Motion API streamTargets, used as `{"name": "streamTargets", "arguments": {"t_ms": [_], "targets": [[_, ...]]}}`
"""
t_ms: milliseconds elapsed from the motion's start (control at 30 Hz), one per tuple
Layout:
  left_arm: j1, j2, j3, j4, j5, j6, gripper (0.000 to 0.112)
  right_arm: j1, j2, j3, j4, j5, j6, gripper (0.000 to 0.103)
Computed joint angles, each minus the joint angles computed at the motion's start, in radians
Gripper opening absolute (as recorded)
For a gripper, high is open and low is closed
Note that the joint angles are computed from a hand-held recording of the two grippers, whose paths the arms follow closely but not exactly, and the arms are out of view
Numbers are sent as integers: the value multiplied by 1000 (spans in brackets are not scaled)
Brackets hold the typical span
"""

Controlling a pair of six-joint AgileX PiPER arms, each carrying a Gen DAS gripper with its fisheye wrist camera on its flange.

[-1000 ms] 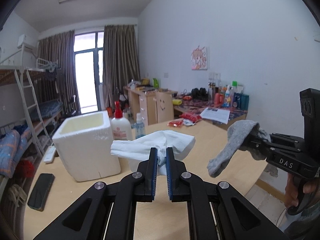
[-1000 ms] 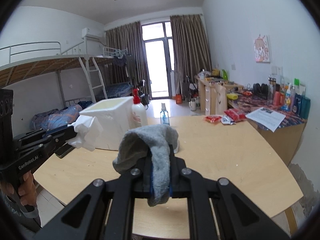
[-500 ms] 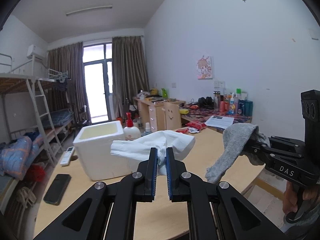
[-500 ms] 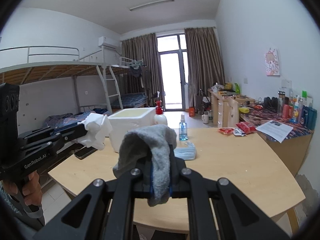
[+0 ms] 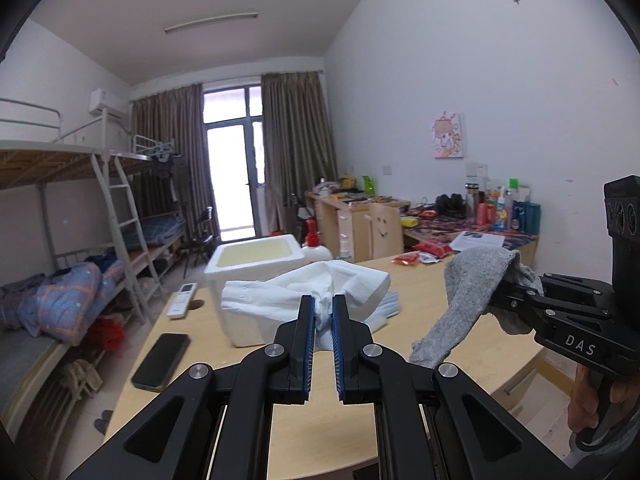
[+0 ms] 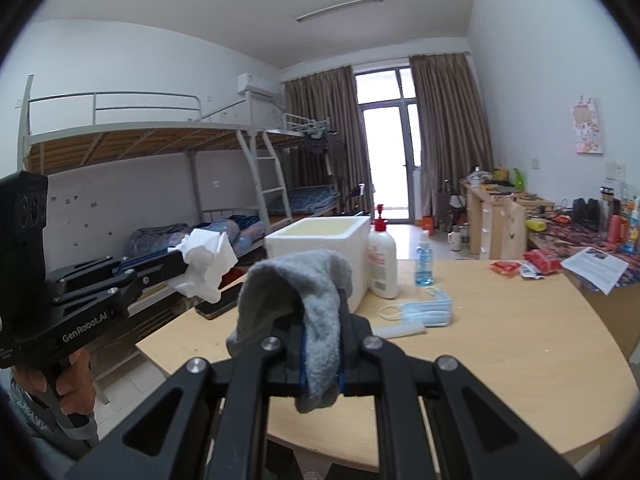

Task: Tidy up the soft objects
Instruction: 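Carry the white tissue and grey sock over the white foam box with both tools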

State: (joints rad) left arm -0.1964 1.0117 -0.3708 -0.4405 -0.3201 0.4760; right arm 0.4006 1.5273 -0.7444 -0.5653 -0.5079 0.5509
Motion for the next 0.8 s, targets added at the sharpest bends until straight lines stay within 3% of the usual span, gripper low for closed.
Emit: {"name": "streamTargets", "arguments": {"t_ms": [467,800], "targets": [[198,-4,14,362,7,-346,9,57,84,-94,-26,12,5,13],[200,108,-30,132,-92,-178,9,37,148,-182,-132,28,118,13]]}}
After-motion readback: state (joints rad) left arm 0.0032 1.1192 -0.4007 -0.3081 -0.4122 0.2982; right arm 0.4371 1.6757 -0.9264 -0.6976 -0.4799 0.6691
